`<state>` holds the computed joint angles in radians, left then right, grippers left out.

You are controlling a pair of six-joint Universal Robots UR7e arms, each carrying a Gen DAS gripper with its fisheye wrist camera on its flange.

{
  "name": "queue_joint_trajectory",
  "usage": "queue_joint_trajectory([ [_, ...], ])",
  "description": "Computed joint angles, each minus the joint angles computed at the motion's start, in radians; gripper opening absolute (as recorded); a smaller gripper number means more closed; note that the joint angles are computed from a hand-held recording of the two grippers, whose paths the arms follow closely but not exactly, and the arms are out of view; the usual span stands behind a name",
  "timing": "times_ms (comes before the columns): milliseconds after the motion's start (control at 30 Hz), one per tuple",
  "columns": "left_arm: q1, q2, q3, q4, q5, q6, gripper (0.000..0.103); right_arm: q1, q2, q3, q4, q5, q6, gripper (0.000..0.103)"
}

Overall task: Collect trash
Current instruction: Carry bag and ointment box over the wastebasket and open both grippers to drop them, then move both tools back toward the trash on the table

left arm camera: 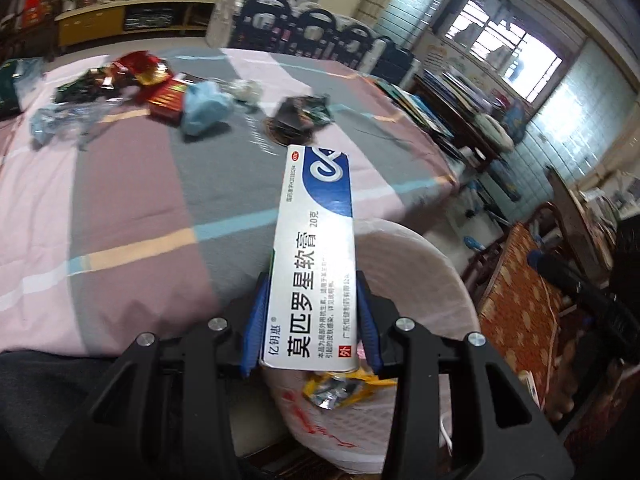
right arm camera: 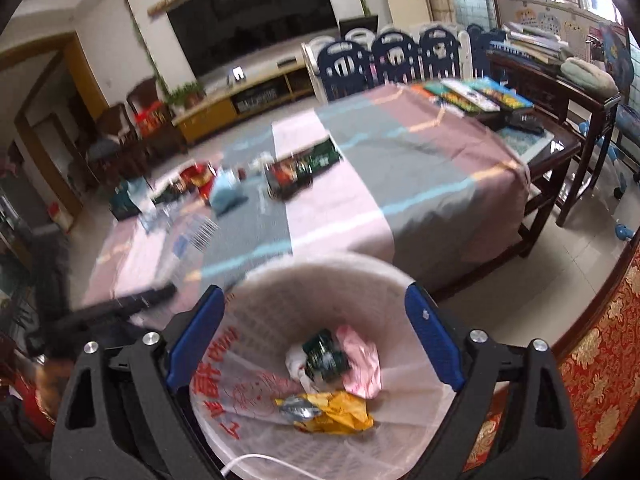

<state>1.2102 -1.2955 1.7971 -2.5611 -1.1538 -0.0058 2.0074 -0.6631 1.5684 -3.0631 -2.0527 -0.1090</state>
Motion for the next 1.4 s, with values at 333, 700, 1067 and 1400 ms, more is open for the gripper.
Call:
queue_joint_trajectory([
  [333,-0.032,0.044,0.015,0.078,0.048,0.028,0.082,-0.013,-0.024,0.020,-0.048,0.034,0.037,0.096],
  [700,0.012,0.024,-0.037,-0.226,0.551,-0.054,0.090,0.014,0.062,-0.084,0.044,0.039,0.027,0.096],
  [1067,0.103,-0.027,-0.079,-0.073,0.444,-0.319,0.092,0.074,0.181,-0.232,0.190,0.092,-0.036,0.096],
  [1400,0.105,-0.026,-0.074,-0.066,0.421,-0.315,0.094,0.102,0.229,-0.295,0.260,0.094,-0.069,0.096],
])
